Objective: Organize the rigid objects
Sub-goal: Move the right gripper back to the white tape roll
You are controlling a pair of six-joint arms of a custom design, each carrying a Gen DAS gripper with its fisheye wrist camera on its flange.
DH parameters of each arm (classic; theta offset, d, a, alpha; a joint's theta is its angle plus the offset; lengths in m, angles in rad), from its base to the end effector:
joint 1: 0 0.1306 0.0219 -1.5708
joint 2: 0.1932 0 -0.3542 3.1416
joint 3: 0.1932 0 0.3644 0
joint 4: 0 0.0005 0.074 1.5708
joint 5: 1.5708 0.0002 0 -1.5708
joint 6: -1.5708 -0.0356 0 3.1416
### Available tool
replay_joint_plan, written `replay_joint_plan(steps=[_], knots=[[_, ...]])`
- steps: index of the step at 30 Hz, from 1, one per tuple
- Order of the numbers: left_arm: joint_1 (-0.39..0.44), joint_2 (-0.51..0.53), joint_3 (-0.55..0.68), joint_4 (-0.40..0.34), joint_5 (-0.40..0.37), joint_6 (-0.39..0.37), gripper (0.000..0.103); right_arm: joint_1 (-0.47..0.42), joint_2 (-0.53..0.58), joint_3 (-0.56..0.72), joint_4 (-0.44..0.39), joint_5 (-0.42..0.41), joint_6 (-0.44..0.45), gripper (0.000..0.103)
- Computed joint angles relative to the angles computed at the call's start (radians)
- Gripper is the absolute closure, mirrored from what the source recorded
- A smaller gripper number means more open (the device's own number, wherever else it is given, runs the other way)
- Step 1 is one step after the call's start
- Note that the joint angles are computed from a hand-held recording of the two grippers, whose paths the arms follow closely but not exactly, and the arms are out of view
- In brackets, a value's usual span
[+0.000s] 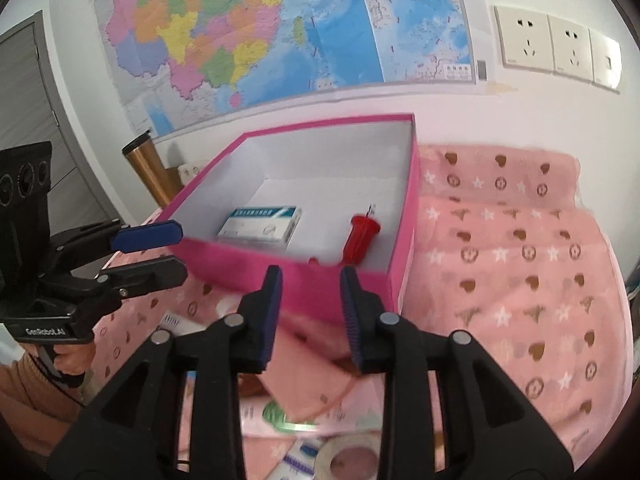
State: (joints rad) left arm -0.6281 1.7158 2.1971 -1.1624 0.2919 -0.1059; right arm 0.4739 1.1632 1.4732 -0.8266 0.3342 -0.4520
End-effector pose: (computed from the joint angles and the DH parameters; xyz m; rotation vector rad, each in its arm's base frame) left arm 0.4357 -0.3297 0.5652 0.9687 2.0738 -0.6053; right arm 0.3500 0.1658 0.5345 0.1792 2.0560 0.2239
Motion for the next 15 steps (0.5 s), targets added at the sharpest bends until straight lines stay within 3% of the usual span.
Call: replay_joint_plan(steps=[11,15], knots=[[0.035,-0.062,-0.155,0.005,-0.028,0.037,0.051,0.02,-0.079,-0.157,-0.006,-0.045,-0.141,0.068],[0.048,-0.078,-0.202,-0.001,-0.005,0.06,0.051,0.026,-0.104,-0.204,-0.001,-0.049,-0.191,0.067]])
